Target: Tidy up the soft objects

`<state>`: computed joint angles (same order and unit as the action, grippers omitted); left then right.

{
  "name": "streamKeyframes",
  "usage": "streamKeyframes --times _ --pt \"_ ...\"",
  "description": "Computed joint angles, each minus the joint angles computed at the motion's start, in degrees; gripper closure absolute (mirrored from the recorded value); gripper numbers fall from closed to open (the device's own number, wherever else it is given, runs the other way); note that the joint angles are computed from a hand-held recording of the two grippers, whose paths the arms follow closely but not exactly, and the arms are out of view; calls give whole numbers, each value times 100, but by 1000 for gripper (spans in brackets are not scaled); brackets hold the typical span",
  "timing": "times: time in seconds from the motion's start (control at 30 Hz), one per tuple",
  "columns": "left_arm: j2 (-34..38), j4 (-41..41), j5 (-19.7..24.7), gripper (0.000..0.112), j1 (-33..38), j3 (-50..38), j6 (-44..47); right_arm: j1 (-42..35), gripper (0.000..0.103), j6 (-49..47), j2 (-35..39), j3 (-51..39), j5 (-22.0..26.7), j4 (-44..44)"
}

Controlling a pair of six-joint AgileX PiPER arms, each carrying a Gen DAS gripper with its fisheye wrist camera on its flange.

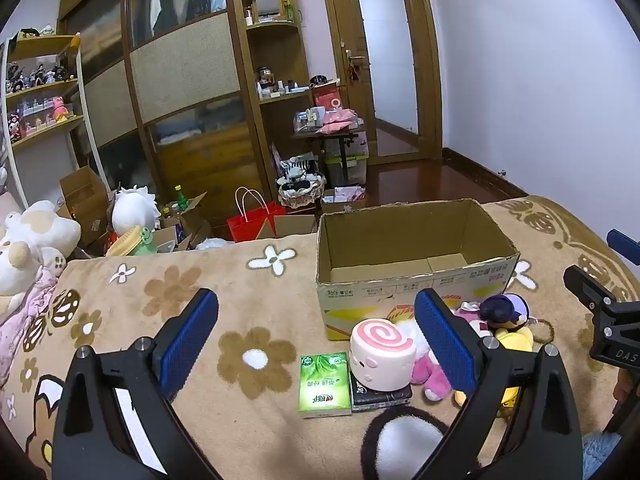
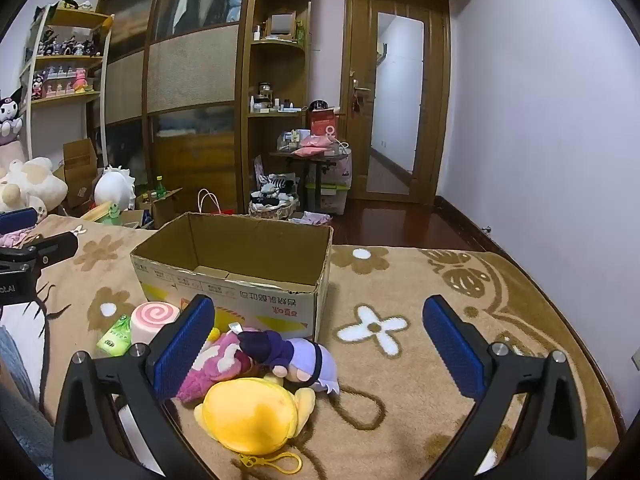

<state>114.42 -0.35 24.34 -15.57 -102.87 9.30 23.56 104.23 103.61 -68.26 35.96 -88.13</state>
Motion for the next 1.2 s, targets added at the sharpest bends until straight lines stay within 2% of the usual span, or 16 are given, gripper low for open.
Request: streamKeyframes --times 1.2 --pt "12 15 40 14 -3 -30 -1 -3 0 64 12 18 -12 -35"
